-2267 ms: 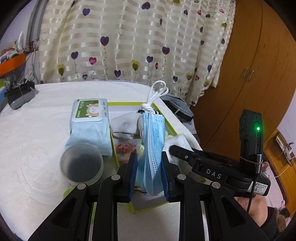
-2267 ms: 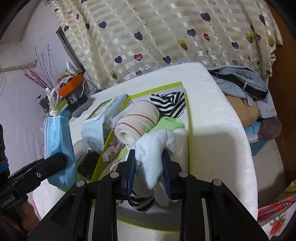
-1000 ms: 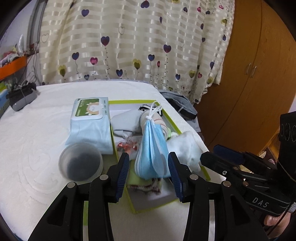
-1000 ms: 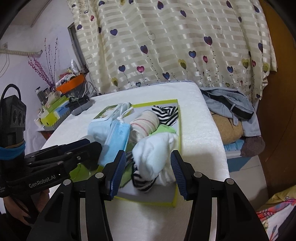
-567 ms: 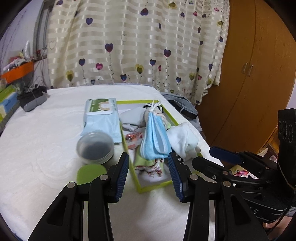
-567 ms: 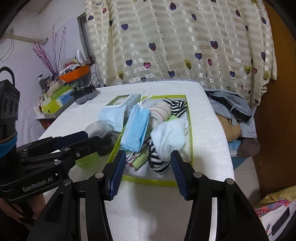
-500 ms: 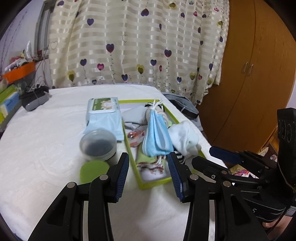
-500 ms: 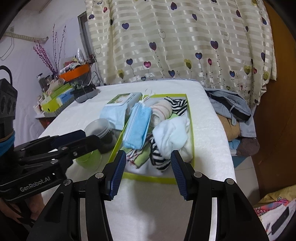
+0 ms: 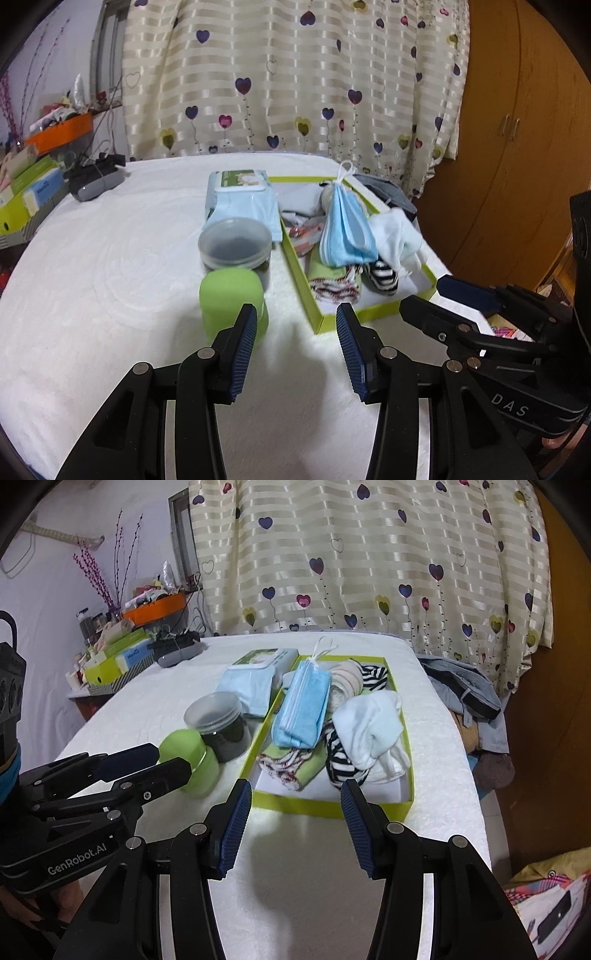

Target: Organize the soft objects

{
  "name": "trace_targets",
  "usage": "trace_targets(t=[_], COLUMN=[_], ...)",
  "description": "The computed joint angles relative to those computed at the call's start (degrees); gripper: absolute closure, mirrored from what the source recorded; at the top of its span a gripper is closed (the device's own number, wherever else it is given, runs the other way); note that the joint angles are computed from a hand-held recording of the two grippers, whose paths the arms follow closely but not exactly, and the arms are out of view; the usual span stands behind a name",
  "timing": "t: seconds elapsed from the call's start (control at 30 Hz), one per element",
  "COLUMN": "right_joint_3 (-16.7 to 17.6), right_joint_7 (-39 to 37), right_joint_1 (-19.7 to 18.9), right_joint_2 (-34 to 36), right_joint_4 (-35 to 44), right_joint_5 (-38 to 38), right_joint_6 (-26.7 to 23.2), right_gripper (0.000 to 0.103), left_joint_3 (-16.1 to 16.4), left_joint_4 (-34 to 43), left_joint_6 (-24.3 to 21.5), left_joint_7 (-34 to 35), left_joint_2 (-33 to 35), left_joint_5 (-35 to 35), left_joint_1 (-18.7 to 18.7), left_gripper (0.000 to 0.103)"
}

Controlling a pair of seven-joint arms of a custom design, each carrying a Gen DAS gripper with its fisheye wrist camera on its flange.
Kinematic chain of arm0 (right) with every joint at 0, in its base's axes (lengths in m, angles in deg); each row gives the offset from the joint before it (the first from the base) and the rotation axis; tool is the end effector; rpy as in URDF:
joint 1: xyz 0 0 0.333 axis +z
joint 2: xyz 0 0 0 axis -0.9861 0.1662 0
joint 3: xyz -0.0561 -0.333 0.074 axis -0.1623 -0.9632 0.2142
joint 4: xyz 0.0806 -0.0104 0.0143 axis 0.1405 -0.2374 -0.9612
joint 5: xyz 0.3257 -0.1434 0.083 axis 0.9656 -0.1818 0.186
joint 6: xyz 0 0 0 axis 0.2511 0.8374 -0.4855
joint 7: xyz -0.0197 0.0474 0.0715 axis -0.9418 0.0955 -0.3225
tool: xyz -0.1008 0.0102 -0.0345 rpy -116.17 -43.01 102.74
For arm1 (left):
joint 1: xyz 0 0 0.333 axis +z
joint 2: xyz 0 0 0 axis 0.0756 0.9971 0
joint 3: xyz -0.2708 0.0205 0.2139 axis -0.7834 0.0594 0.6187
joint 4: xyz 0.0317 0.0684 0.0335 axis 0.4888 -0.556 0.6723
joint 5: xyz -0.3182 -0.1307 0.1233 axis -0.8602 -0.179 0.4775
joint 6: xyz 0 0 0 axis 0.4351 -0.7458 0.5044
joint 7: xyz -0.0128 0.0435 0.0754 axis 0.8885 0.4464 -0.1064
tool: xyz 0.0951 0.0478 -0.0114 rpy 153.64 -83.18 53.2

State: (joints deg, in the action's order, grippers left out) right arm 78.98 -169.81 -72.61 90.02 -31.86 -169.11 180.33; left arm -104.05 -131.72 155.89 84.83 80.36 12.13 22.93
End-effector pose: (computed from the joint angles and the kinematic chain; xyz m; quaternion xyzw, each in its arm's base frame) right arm 0.5499 0.1385 0.3975 -0.5596 0.7092 -0.2922 0.3139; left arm 0.6067 -0.2213 0.4093 -0.4277 0.8018 -0.3893 0.1503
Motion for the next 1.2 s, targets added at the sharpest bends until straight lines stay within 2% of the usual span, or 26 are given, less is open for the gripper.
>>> trace_targets(t=[0.27,0.63,0.9,1.0,1.07,1.13,1.2], right_joint_3=[-0.06,-1.61,-3.96,-5.26,-5.38,-5.88,-5.53], right_joint_7=[-1.21,-4.79,-18.22,-20.44,-23.46,-25.33,-28.63], right_joint_1=[0.69,1.57,3.16,4.68,5.22,5.87,6.24], right_joint_2=[1.51,4.26,7.84,8.08,8.32,8.74,8.91], right_joint_4=[-0.05,0.70,1.27,1.53,1.63,1.93,2.30], right_joint_5=[1.78,6.64,21.61,24.76,28.61,31.28,35.70], right_joint_6=[0.14,0.50,1.66,1.11,0.19,0.30,-1.40], right_gripper=[0.051,0.051,0.051,0.051,0.048,0.041,0.041], left_joint_3=[5.19,8.98,11.06,11.96,12.18,12.67,12.97], left_joint_4=[-0.73,0.08,1.08,1.64,2.05,2.23,2.41], left_joint_6=[0.46,-0.74,-1.83,-2.39,-2.67,-2.71,-2.88], left_joint_7=[-2.10,-2.79,-2.25,-2.09,-1.88,-1.79,-1.75], left_joint_2=[-1.06,-0.43,0.12,0.28,0.49,0.51,0.58], left_joint_5=[0.13,0.12,-0.81,-1.37,-1.84,-2.25,-2.65], left_joint_1=[-3.81,-7.17,-9.08,-9.85,-10.03,-10.43,-10.65], left_gripper=[0.059,0.059,0.059,0.059,0.059,0.059,0.059])
